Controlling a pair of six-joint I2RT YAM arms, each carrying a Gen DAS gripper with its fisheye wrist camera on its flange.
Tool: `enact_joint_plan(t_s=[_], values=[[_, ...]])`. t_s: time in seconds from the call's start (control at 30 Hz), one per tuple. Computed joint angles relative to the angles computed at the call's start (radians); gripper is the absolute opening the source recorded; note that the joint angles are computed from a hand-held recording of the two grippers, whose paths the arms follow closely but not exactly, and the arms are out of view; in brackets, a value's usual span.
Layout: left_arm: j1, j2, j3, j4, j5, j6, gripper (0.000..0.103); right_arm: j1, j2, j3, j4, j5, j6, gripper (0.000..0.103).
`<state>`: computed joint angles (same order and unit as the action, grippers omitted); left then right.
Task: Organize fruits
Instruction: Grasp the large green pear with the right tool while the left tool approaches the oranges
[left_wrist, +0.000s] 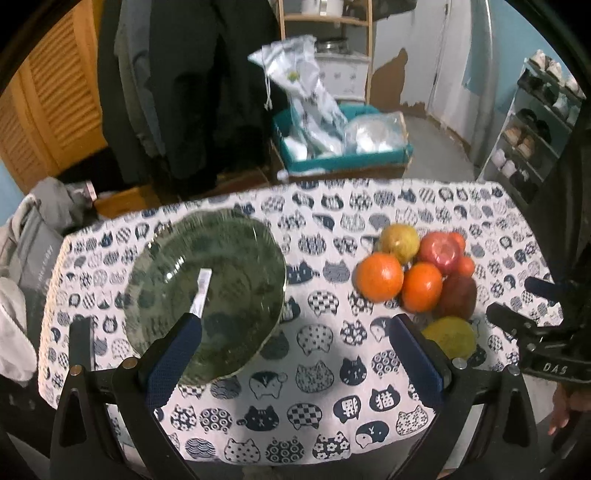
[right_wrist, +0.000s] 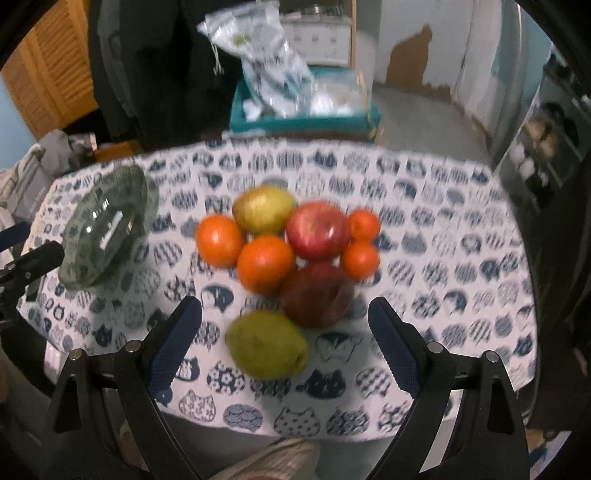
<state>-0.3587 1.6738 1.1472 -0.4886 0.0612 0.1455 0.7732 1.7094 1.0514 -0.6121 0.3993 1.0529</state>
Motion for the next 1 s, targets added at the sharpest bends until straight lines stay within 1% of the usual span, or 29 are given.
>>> enact_joint_plan(t_s=[0.17,0.33,0.47,0.73,0.93,0.97,1.0], values=[[-0.023,0.057,-0.016,0.011,-0.036,-0.006,0.102,-0.017,0.063,-0.022,0.061,-0.081,0.019,0.09],[-0.038,0.114,-0.031,0.021,-0.049,-0.018,0.102,-0.035,0.115,-0.037,0.113,-0.132,0.026,0.09],[-0.042,0.153,-0.036,0.022,-0.047,-0.03,0.101,-0.057,0.158,-0.051,0.177,-0.186,0.027,0.09],[-0.042,0.185,-0.044,0.022,-0.05,-0.035,0.101,-0.085,0.218,-0.062,0.251,-0.242,0.025,0.09],[-0.03,0.204,-0.024,0.012,-0.042,-0.047,0.101,-0.105,0.266,-0.073,0.321,-0.272,0.015,0.09],[-0.03,0.206,-0.021,0.013,-0.044,-0.048,0.101,-0.107,0.272,-0.072,0.328,-0.276,0.012,0.089],[-0.029,0.21,-0.016,0.011,-0.044,-0.049,0.101,-0.11,0.277,-0.074,0.339,-0.282,0.008,0.085]])
